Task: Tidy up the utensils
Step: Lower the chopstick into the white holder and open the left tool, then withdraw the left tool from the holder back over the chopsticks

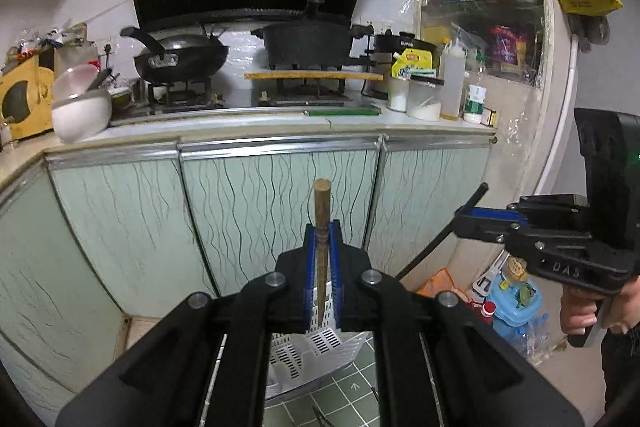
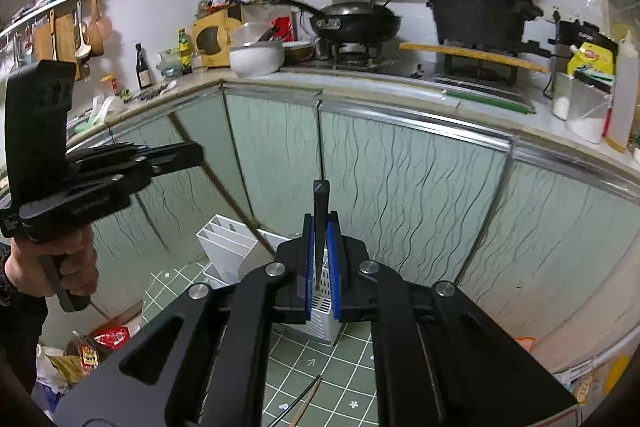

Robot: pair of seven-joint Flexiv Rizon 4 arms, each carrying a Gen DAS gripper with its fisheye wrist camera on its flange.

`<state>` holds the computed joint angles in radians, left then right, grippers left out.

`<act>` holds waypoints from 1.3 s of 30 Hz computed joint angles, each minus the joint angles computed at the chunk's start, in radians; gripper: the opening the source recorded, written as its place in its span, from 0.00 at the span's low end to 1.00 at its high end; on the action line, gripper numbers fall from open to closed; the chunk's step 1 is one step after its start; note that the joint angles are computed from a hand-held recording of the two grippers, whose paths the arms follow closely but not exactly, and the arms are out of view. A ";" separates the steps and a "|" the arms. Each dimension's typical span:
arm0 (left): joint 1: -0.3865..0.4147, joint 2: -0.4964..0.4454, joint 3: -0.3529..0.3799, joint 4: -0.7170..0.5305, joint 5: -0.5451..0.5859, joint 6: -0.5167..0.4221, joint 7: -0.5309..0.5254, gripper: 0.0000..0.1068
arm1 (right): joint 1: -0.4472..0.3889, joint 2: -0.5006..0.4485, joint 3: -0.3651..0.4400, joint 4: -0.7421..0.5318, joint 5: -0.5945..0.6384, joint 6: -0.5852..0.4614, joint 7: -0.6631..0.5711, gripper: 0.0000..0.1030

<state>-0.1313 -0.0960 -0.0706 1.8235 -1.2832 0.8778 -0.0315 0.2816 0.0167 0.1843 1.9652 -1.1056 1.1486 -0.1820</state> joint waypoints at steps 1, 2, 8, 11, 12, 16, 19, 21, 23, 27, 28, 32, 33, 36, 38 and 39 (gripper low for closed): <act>-0.005 -0.009 -0.005 0.002 -0.005 0.014 0.012 0.07 | -0.001 -0.013 -0.003 -0.001 -0.010 0.012 0.008 0.06; -0.009 -0.019 -0.010 0.002 -0.006 0.024 0.018 0.07 | -0.002 -0.023 -0.008 -0.001 -0.020 0.025 0.014 0.06; -0.021 -0.071 -0.037 0.015 -0.025 0.059 0.090 0.07 | -0.007 -0.084 -0.049 0.005 -0.103 0.098 0.079 0.06; -0.027 -0.092 -0.048 0.018 -0.031 0.086 0.109 0.07 | -0.010 -0.106 -0.068 0.009 -0.138 0.123 0.113 0.06; -0.027 -0.097 -0.051 0.018 -0.030 0.088 0.111 0.07 | -0.012 -0.115 -0.073 0.010 -0.144 0.132 0.123 0.06; -0.029 -0.114 -0.060 0.023 -0.033 0.107 0.129 0.07 | -0.013 -0.133 -0.087 0.014 -0.156 0.153 0.143 0.06; -0.027 -0.118 -0.065 0.032 -0.051 0.108 0.154 0.08 | -0.006 -0.136 -0.084 0.017 -0.142 0.139 0.119 0.06; -0.030 -0.113 -0.063 0.041 -0.055 0.127 0.167 0.23 | 0.003 -0.124 -0.080 0.022 -0.142 0.103 0.105 0.10; -0.047 -0.103 -0.069 0.053 -0.108 0.197 0.215 0.74 | 0.011 -0.104 -0.072 0.028 -0.147 0.042 0.105 0.46; -0.071 -0.063 -0.055 0.081 -0.246 0.252 0.322 0.90 | 0.001 -0.047 -0.053 0.056 -0.265 -0.036 0.221 0.92; -0.078 -0.059 -0.051 0.081 -0.254 0.276 0.327 0.90 | -0.003 -0.033 -0.045 0.066 -0.270 -0.050 0.239 0.93; -0.102 -0.024 -0.034 0.106 -0.312 0.343 0.399 0.93 | -0.008 0.007 -0.013 0.093 -0.249 -0.076 0.239 0.93; -0.106 -0.012 -0.029 0.112 -0.331 0.352 0.416 0.93 | -0.005 0.018 -0.003 0.100 -0.240 -0.090 0.232 0.93; -0.116 0.024 -0.012 0.134 -0.379 0.369 0.444 0.93 | 0.003 0.039 0.019 0.109 -0.218 -0.122 0.215 0.93; -0.121 0.051 -0.002 0.152 -0.401 0.383 0.451 0.93 | 0.013 0.056 0.037 0.117 -0.194 -0.147 0.204 0.93; -0.121 0.061 0.003 0.158 -0.404 0.385 0.449 0.93 | 0.019 0.064 0.045 0.120 -0.185 -0.165 0.202 0.93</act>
<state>-0.2528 -0.0354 -0.0677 1.9815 -1.6868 1.2623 0.4172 0.3003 0.0806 0.2297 2.0850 -1.2910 0.9840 0.0197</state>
